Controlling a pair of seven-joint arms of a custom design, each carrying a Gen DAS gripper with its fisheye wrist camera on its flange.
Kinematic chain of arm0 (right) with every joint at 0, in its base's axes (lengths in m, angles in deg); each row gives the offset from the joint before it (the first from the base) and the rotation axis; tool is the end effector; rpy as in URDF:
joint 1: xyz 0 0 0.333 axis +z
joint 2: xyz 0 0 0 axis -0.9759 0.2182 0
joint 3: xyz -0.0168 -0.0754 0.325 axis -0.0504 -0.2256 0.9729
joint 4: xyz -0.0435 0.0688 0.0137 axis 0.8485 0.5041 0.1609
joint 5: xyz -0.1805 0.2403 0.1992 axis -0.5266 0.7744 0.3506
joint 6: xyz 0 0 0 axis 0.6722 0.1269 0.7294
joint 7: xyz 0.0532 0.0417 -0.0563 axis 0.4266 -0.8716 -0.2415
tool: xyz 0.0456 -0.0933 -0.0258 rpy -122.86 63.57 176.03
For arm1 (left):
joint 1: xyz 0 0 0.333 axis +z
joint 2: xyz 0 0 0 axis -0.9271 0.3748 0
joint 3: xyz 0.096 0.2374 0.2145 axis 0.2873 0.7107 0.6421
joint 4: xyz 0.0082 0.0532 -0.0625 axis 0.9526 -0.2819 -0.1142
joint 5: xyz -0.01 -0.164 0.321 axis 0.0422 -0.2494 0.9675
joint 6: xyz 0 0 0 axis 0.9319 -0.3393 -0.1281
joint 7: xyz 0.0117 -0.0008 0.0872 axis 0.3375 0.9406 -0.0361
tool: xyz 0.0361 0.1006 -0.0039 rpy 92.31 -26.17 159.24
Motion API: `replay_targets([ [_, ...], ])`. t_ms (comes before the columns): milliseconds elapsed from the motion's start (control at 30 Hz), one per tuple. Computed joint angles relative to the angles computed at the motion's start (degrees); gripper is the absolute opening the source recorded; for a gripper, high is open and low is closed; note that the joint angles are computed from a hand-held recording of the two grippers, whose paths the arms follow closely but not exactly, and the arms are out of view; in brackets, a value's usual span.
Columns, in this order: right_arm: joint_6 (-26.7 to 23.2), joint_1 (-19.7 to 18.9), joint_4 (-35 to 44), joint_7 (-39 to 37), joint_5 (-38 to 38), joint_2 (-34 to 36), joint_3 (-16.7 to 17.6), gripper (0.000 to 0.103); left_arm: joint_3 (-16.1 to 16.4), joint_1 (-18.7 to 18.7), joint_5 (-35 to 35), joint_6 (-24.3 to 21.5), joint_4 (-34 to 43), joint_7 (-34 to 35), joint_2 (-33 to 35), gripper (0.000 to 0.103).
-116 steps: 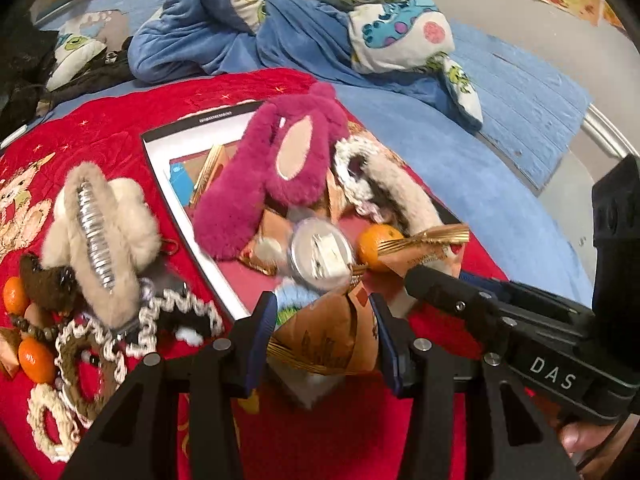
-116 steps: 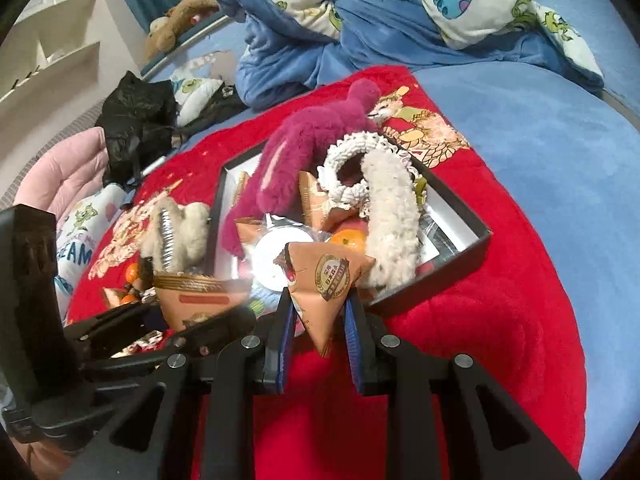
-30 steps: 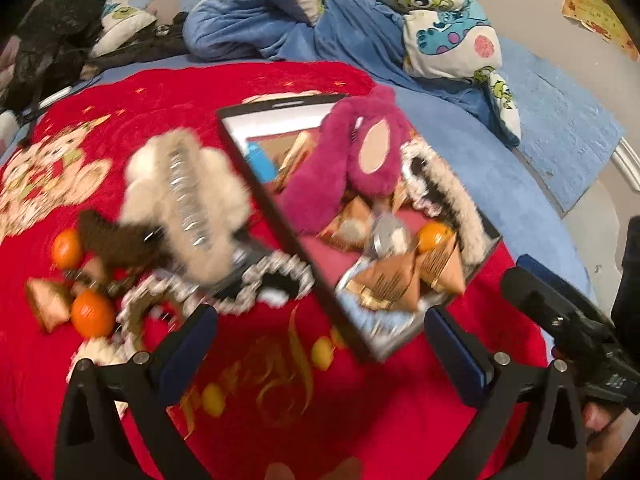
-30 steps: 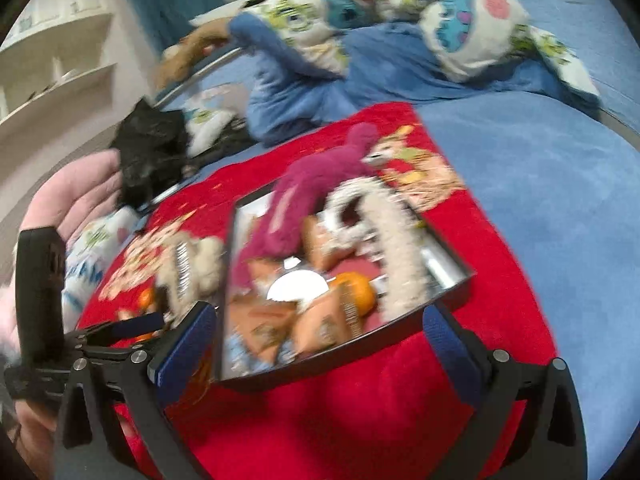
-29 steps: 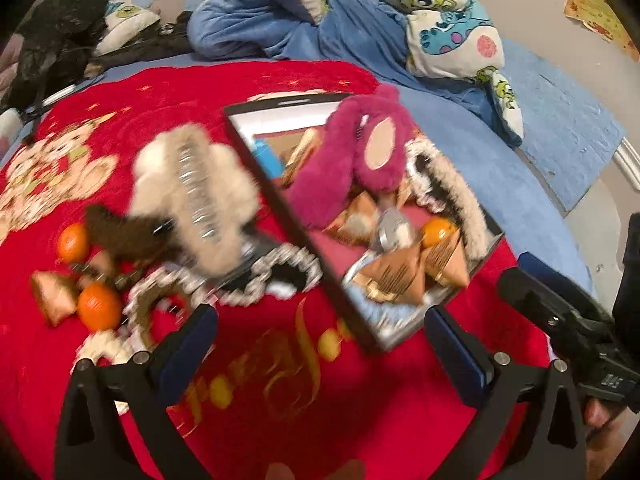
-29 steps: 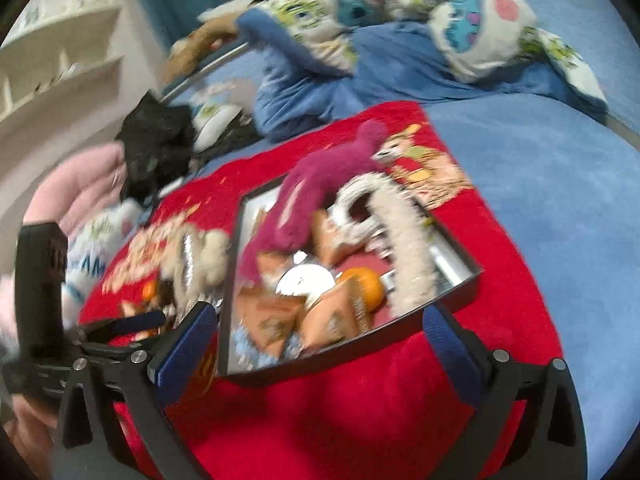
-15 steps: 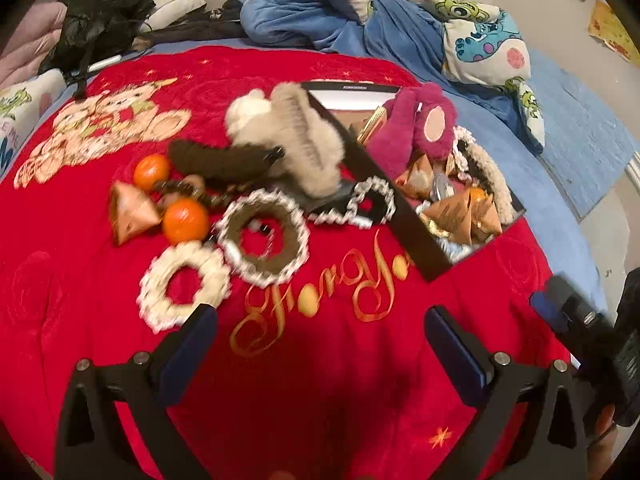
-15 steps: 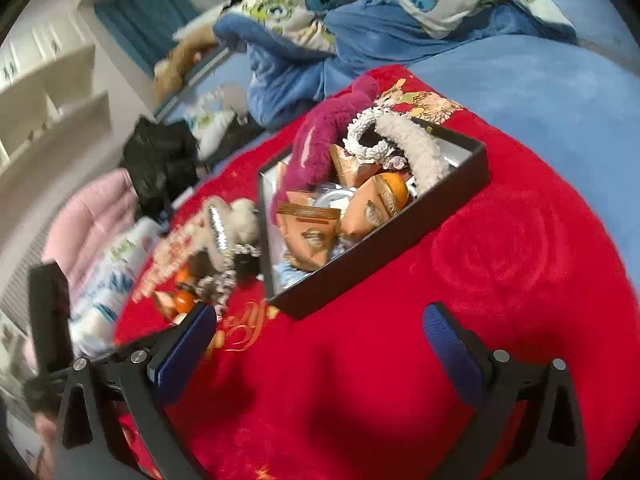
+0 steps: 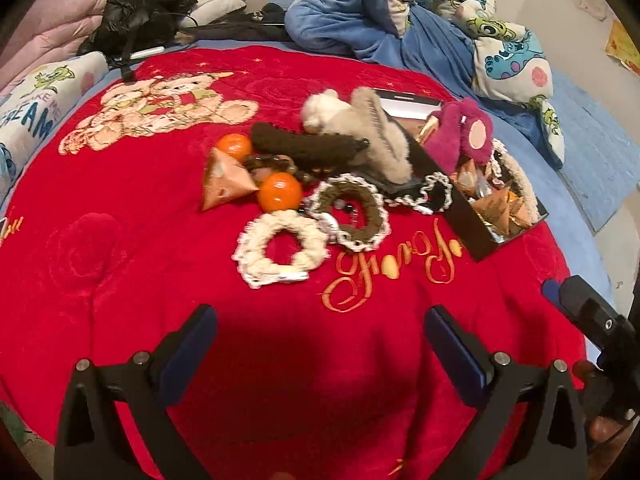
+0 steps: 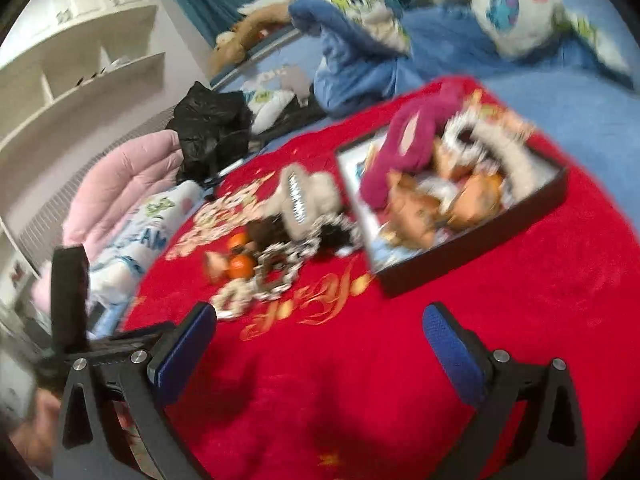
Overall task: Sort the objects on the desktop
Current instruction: 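Open both tools and withdraw them from the tray back over the item pile, then grasp the cream knit scrunchie with left tool while right tool grasps the brown lace-edged hair tie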
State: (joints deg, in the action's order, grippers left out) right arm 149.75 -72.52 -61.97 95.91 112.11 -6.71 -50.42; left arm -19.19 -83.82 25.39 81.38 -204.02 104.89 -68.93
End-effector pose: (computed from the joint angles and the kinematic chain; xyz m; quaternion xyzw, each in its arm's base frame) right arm 0.4254 -0.0118 0.4941 -0.6924 0.5436 -0.0297 0.4735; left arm 0.3879 -0.2161 0.5135 -0.7355 0.5970 -0.2718 0.1695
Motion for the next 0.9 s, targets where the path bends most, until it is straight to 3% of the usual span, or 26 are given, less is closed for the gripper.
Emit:
replay_targets([
  [100, -0.3, 1.0, -0.8, 1.8, 1.5, -0.2, 0.8, 0.103, 0.6, 0.3, 0.3, 0.0, -0.9, 0.7, -1.0, 0.103],
  [400, 7.8, 5.2, -2.7, 3.1, 0.7, -1.4, 5.4, 0.103, 4.2, 0.3, -2.4, 2.7, -3.5, 7.0, -2.1, 0.103],
  [567, 12.0, 7.8, -2.4, 6.2, 1.5, 0.1, 6.4, 0.103, 6.7, 0.4, -3.8, 5.1, -4.6, 13.3, -2.0, 0.103],
  [667, 14.1, 8.9, -1.7, 9.3, 0.9, 1.4, 7.1, 0.103, 9.7, -1.1, -7.0, 7.3, -5.2, 19.4, -1.1, 0.103],
  [733, 17.1, 10.0, -1.3, 10.6, 1.8, 2.3, 8.0, 0.098, 11.8, -2.4, -9.8, 8.6, -5.4, 24.3, -0.2, 0.103],
  [833, 21.0, 11.9, -0.3, 11.4, 4.7, 4.2, 8.6, 0.079, 14.9, -5.2, -16.0, 8.2, -4.8, 32.1, 1.3, 0.103],
  [900, 23.2, 12.5, 0.4, 14.2, 4.0, 5.7, 9.3, 0.066, 15.3, -5.3, -19.0, 8.0, -4.5, 35.4, 2.1, 0.103],
])
